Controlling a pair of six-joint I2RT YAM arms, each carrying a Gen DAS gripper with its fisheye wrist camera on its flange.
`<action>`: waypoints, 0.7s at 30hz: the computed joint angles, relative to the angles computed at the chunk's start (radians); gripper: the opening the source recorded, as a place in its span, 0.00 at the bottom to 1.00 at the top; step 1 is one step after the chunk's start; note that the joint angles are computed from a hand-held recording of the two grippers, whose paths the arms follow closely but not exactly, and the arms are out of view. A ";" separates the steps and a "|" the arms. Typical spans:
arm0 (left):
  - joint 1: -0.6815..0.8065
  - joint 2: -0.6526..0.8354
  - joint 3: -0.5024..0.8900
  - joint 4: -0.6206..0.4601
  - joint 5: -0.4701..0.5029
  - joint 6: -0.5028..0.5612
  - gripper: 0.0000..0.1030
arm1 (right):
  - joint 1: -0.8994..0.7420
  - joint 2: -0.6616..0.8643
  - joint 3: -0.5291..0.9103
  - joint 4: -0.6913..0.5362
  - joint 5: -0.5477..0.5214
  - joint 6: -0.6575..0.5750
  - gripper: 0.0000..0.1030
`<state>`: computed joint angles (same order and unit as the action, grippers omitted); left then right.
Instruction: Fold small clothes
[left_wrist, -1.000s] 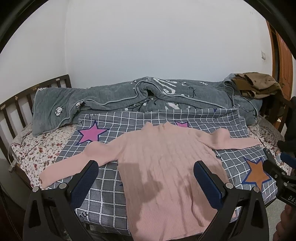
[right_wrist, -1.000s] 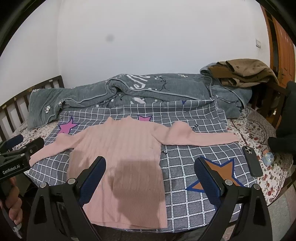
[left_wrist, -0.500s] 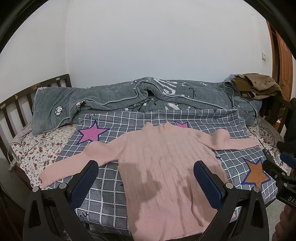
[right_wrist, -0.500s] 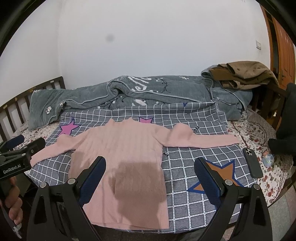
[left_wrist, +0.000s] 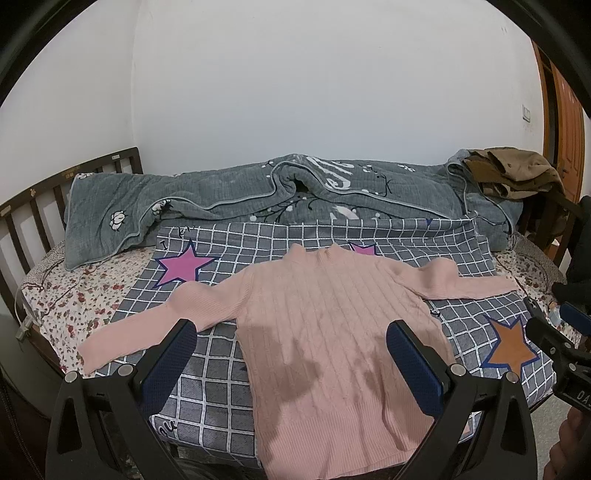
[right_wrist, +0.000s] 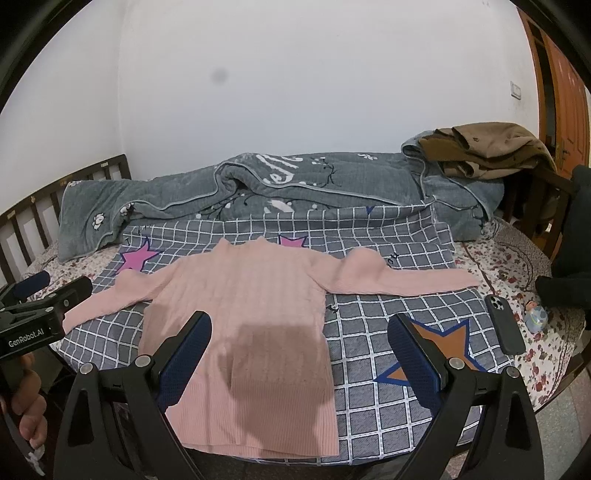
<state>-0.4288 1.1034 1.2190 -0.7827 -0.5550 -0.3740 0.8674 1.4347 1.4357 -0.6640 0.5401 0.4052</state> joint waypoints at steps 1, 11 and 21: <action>0.000 0.000 0.000 0.001 0.002 0.000 1.00 | 0.000 -0.001 0.000 -0.001 0.001 0.001 0.92; -0.012 -0.007 -0.006 0.002 -0.009 -0.005 1.00 | 0.004 -0.013 -0.007 0.001 0.009 -0.002 0.92; -0.020 -0.001 0.016 -0.027 -0.031 -0.023 1.00 | 0.015 -0.021 -0.003 -0.005 0.018 0.001 0.92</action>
